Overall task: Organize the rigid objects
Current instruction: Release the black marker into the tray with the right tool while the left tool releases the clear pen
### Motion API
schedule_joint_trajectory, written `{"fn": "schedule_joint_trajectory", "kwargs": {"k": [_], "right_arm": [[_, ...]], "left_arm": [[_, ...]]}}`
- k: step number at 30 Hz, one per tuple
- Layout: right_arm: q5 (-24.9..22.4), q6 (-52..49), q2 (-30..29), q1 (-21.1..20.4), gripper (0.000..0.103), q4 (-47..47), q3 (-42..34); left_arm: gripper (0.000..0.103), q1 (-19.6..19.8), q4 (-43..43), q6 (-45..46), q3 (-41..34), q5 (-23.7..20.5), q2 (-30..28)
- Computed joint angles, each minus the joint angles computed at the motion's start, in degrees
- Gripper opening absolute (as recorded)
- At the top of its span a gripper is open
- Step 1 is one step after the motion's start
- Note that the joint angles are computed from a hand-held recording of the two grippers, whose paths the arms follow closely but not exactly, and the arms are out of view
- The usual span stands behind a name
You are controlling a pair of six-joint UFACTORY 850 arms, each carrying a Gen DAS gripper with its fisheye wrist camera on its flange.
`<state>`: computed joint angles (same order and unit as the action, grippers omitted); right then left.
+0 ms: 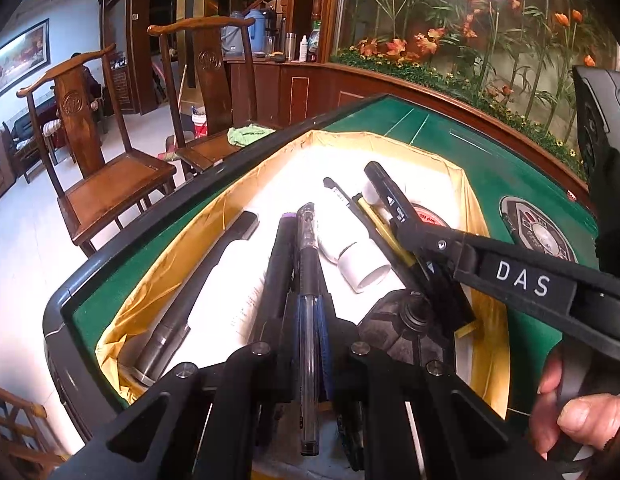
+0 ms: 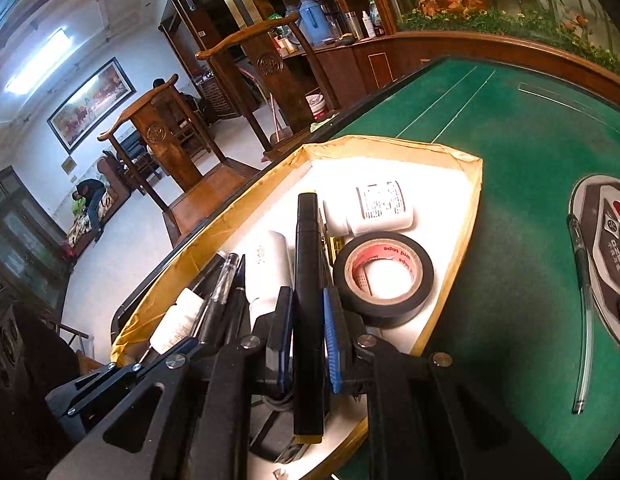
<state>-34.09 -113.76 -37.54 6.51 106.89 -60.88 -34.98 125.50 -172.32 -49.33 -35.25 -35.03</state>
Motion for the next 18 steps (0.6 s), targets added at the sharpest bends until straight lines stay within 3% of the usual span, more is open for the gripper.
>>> {"fn": "schedule_joint_trajectory", "kwargs": {"k": [13, 18], "right_arm": [[1.2, -4.1, 0.7, 0.7, 0.015, 1.9, 1.2], [0.5, -4.4, 1.2, 0.4, 0.023, 2.0, 1.7]], "left_arm": [[0.01, -0.5, -4.2, 4.4, -1.0, 1.0, -0.4], [0.022, -0.6, -2.8, 4.1, -0.8, 1.2, -0.3]]}}
